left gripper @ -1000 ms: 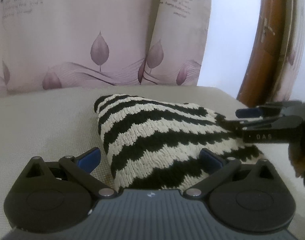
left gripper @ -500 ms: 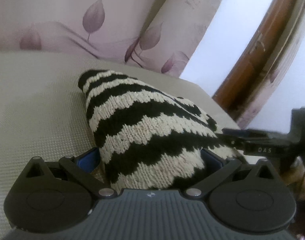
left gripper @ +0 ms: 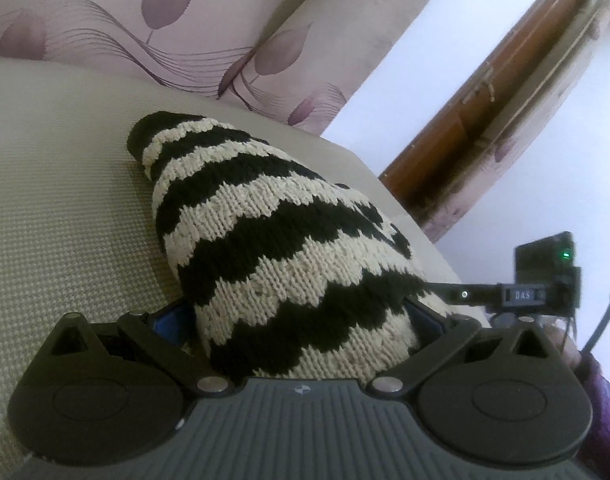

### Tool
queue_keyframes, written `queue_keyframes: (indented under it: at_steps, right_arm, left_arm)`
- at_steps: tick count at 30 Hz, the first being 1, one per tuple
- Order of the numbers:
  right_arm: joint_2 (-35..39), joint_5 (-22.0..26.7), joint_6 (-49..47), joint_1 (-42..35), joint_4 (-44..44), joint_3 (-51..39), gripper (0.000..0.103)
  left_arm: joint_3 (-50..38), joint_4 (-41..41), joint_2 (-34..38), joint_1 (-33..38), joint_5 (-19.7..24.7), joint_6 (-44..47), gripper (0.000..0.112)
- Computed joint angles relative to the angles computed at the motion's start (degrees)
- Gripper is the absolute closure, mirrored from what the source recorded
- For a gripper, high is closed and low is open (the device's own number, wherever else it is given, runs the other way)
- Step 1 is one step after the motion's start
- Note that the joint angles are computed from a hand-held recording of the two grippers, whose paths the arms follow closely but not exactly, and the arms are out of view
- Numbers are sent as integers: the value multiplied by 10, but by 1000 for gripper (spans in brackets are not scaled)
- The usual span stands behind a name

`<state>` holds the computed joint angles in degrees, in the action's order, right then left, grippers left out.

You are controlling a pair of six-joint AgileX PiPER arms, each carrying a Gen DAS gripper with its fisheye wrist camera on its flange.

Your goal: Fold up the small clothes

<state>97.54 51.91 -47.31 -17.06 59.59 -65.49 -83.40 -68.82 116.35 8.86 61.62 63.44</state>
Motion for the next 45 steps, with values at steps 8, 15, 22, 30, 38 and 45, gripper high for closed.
queue_keyframes:
  at_steps: [8,15,22,30,38,45]
  right_arm:
    - [117,145,-47,-5,105,-77,6]
    - [112,90,-122,38,164,-42,30]
    - [124,120,-117,20,169,-44,39]
    - [99,74,-156,37,192,-9,38]
    - [49,5,-180,60,208,39,47]
    - [7,-19,-178,68,226,73,49]
  left_arm:
    - [-45,-10,42,14,54,1,10]
    - [-51,-3,41,14,57,-13,12]
    - [-34,16,15,-2,20,-41,11]
    - [18,3,-21,-21,-55,-20,29]
    - [105,23,-112,-67,-188,-22,40]
    - [121,65,-149,-78,-216,-58,44]
